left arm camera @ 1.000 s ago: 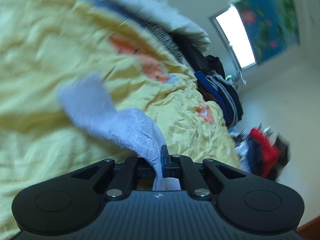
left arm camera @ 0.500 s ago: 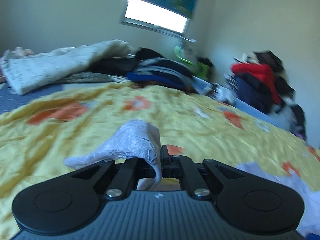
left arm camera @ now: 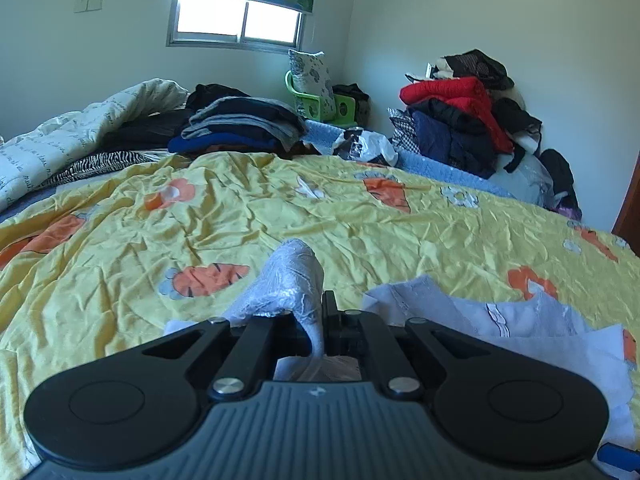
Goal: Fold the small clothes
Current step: 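Carry the sleeve with the left gripper across the sweater body and release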
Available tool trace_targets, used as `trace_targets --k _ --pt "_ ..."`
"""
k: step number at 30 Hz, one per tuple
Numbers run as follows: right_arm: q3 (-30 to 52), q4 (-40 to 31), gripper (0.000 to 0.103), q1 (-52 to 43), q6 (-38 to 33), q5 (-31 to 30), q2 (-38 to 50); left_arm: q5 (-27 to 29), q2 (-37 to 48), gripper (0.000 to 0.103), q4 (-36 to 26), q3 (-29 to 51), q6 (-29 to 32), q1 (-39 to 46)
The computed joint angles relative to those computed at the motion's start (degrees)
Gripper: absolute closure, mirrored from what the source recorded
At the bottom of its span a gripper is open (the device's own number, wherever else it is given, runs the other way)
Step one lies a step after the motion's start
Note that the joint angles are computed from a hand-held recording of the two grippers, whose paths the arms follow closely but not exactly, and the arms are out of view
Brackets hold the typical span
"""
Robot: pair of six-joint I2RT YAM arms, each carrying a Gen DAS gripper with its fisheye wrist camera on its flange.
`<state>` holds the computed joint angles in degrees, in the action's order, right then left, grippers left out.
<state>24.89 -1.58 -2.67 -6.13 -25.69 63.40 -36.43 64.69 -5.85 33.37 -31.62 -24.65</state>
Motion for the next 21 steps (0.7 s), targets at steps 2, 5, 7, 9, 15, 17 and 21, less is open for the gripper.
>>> trace_targets --k 2,5,7,9,15,17,21 --pt "0.02 0.22 0.027 -0.94 -0.27 -0.80 0.45 -0.49 1.08 0.099 0.17 0.35 -0.13 -0.57" --pt "-0.05 0.74 0.027 -1.81 -0.70 -1.87 1.03 -0.79 2.78 0.099 -0.14 1.44 -0.31 -1.00" --pt "-0.33 1.23 0.026 -1.94 -1.25 -2.16 1.13 -1.03 3.56 0.099 -0.34 2.11 -0.38 -1.21" --pt "-0.65 1.31 0.026 -2.11 -1.93 -2.66 0.82 -1.52 4.20 0.099 -0.62 2.97 -0.25 -1.71" --pt "-0.70 0.73 0.027 -3.25 -2.61 -3.97 0.41 -3.26 7.04 0.099 -1.30 7.38 1.26 -4.44" --pt "-0.86 0.62 0.027 -3.78 -2.62 -4.23 0.17 -3.10 8.23 0.099 -1.20 9.04 1.44 -5.24" --pt "-1.30 -0.17 0.027 -5.02 -3.46 -4.81 -0.72 -3.72 11.33 0.099 -0.12 12.56 2.69 -7.91"
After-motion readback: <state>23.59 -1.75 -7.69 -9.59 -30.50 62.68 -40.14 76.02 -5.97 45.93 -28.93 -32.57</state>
